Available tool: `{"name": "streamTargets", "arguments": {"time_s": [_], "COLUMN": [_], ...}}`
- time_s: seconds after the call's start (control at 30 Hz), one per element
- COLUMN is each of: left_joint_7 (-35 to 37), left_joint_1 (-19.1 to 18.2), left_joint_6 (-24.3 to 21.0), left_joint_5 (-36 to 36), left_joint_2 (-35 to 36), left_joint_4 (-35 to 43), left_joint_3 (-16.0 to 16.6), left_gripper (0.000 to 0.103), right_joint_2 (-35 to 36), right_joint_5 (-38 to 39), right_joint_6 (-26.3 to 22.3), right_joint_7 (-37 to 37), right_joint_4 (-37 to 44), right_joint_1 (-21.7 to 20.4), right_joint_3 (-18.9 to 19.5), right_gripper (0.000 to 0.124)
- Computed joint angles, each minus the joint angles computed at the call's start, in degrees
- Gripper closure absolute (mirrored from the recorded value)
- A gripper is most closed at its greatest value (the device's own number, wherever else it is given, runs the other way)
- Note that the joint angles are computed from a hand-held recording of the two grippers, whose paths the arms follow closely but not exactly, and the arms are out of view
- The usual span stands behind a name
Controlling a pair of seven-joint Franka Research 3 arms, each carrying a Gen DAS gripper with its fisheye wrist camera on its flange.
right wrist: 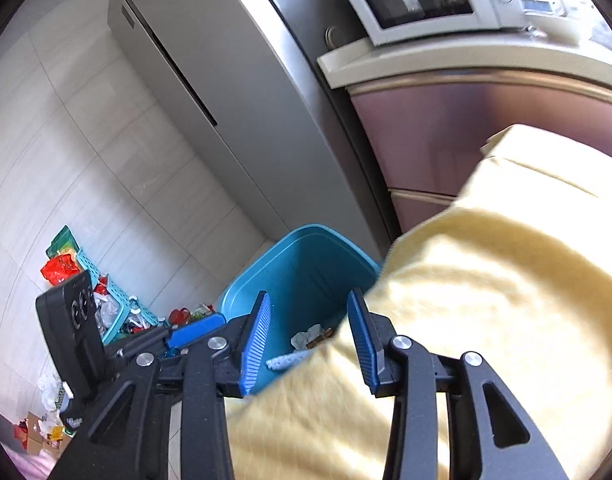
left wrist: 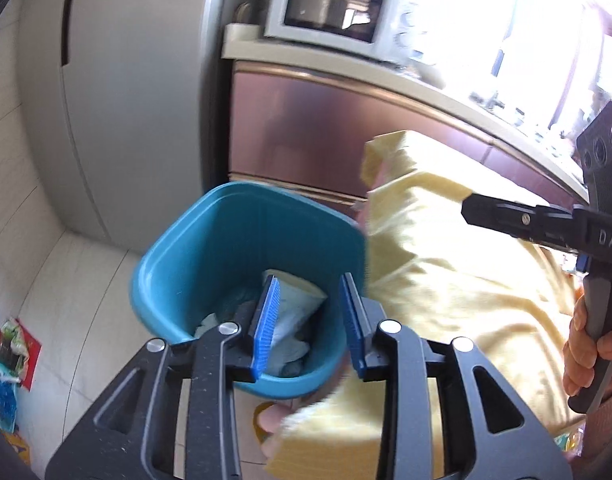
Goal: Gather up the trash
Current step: 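Move both open tools back over the table toward the remaining trash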
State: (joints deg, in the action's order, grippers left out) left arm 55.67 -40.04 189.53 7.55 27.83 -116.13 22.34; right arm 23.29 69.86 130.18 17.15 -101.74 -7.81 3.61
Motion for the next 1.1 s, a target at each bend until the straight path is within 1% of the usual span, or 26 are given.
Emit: {"name": "streamTargets", "arguments": {"time_s": [0.07, 0.1, 0.13, 0.17, 0.2, 0.27, 0.3, 0.37, 0.5, 0.6, 0.73, 0.83, 0.9, 0.93, 1.0, 1.07, 1.1], "left_joint_7": [0.71, 1.27, 1.83, 2.45, 3.08, 4.09, 4.64, 5.53, 7.12, 8.33, 9.94, 12.45, 14.31, 15.92, 17.39, 19.63, 19.97], "left_joint_1": [0.46, 1.35, 2.91, 5.66, 7.89, 9.46, 11.35, 14.18, 15.8, 15.27, 14.28, 13.98, 13.1, 13.44, 11.82, 11.12, 10.17], "left_joint_6": [0.73, 1.01, 1.09, 1.24, 1.31, 0.86, 0.51, -0.32, -2.09, -3.8, -6.19, -10.03, -12.54, -13.54, -16.03, -18.49, -19.47], "left_joint_5": [0.56, 0.95, 1.41, 2.29, 3.14, 4.16, 5.08, 6.78, 9.74, 11.65, 13.52, 14.44, 15.01, 15.19, 15.34, 15.09, 15.07], "left_joint_2": [-0.34, -0.51, -0.63, -0.7, -0.73, -0.08, 0.39, 1.52, 4.02, 6.37, 9.85, 14.22, 16.68, 17.79, 20.11, 22.48, 23.52], "left_joint_4": [0.38, 0.71, 1.26, 1.89, 2.36, 4.09, 5.21, 7.5, 12.01, 16.16, 22.06, 29.53, 33.97, 35.64, 39.94, 44.1, 46.05], "left_joint_3": [-1.44, -2.88, -5.05, -8.46, -11.38, -14.21, -16.91, -21.29, -26.24, -28.17, -30.3, -32.81, -33.47, -34.53, -34.09, -34.75, -34.03], "left_gripper": [0.067, 0.065, 0.061, 0.059, 0.059, 0.058, 0.058, 0.058, 0.058, 0.058, 0.056, 0.054, 0.051, 0.047, 0.045, 0.043, 0.042], "right_joint_2": [-1.94, -2.93, -3.89, -4.69, -5.37, -6.87, -7.63, -8.86, -11.23, -12.27, -12.69, -12.5, -12.61, -12.53, -12.36, -11.91, -11.52], "right_joint_5": [1.75, 2.81, 3.85, 4.71, 5.57, 7.43, 8.16, 9.37, 11.66, 13.39, 15.64, 18.37, 20.33, 21.04, 23.19, 25.13, 25.57], "right_joint_6": [0.25, 0.5, 0.61, 0.47, 0.43, 0.6, 0.68, 1.15, 3.69, 6.44, 8.54, 10.69, 12.37, 12.74, 14.74, 16.52, 17.08], "right_joint_7": [-2.26, -3.42, -4.43, -5.24, -6.02, -7.34, -7.84, -8.8, -10.09, -11.29, -12.19, -13.64, -15.09, -15.55, -16.77, -17.96, -17.94], "right_joint_4": [-2.39, -3.64, -4.83, -5.81, -6.69, -8.65, -9.61, -11.27, -14.44, -16.04, -17.08, -17.12, -17.28, -17.12, -16.87, -16.44, -16.06], "right_joint_1": [-1.1, -1.54, -1.97, -2.39, -2.73, -3.48, -3.86, -4.49, -5.6, -6.47, -8.13, -9.07, -9.7, -10.06, -10.33, -10.67, -10.92], "right_joint_3": [-0.36, -0.68, -1.13, -1.65, -2.17, -3.36, -4.02, -5.29, -7.59, -9.09, -10.69, -11.3, -11.67, -11.89, -12.02, -12.24, -12.39], "right_gripper": [0.083, 0.083, 0.081, 0.08, 0.08, 0.08, 0.08, 0.08, 0.08, 0.08, 0.078, 0.074, 0.072, 0.071, 0.064, 0.058, 0.056]}}
